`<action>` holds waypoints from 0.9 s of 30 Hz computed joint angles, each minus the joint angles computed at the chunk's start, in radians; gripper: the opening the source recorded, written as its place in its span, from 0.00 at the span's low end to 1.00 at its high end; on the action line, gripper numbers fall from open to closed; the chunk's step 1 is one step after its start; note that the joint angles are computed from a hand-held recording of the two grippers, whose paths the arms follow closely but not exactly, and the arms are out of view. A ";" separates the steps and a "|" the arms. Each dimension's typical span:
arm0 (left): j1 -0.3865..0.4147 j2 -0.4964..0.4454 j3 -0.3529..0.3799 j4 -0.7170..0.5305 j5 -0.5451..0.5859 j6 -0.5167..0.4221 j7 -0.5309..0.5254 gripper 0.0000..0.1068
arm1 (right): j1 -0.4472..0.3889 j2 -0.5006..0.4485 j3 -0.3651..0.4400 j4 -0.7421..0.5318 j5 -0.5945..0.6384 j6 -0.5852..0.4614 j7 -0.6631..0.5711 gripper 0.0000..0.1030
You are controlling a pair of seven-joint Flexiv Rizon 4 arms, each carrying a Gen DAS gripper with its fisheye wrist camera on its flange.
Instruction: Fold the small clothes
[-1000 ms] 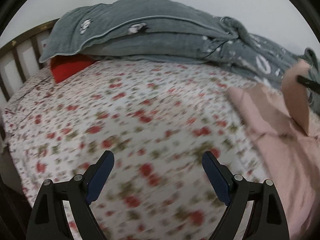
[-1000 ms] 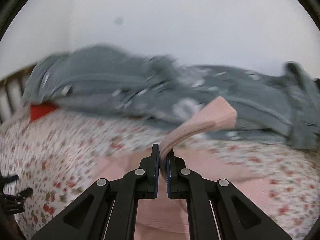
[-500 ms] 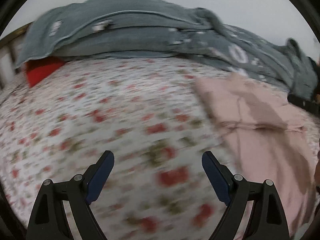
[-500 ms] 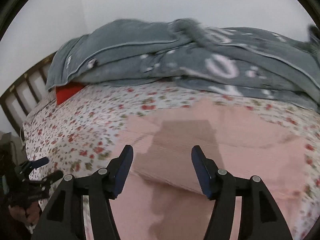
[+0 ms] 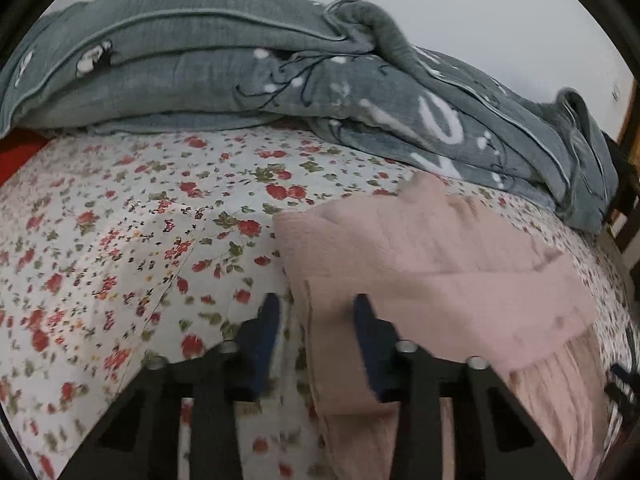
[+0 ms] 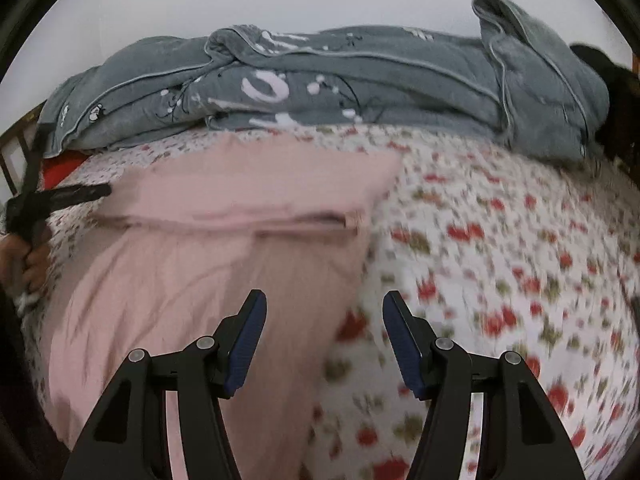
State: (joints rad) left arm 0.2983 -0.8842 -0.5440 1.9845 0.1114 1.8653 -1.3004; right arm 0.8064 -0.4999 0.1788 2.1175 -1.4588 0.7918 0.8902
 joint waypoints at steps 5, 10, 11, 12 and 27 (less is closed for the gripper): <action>0.009 -0.022 -0.018 -0.007 0.030 0.064 0.002 0.05 | -0.008 -0.010 0.004 0.018 -0.052 0.040 0.068 0.58; 0.007 -0.011 -0.022 -0.027 0.082 0.123 -0.038 0.05 | 0.009 -0.019 0.004 0.008 -0.058 0.021 0.064 0.58; -0.046 0.005 0.032 -0.042 0.057 0.121 -0.045 0.05 | 0.009 -0.020 0.001 0.006 -0.072 0.021 0.071 0.58; -0.096 0.015 0.085 -0.058 0.024 0.100 -0.052 0.05 | 0.006 -0.024 -0.001 0.002 -0.091 0.031 0.082 0.58; -0.025 0.135 0.095 0.178 0.040 0.104 -0.088 0.43 | 0.122 -0.003 0.044 -0.012 0.107 -0.161 0.043 0.58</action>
State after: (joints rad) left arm 0.2732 -0.7491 -0.4490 2.1625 0.1514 1.9692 -1.3886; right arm 0.9284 -0.5030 0.2229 2.1060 -1.3520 0.6310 0.9332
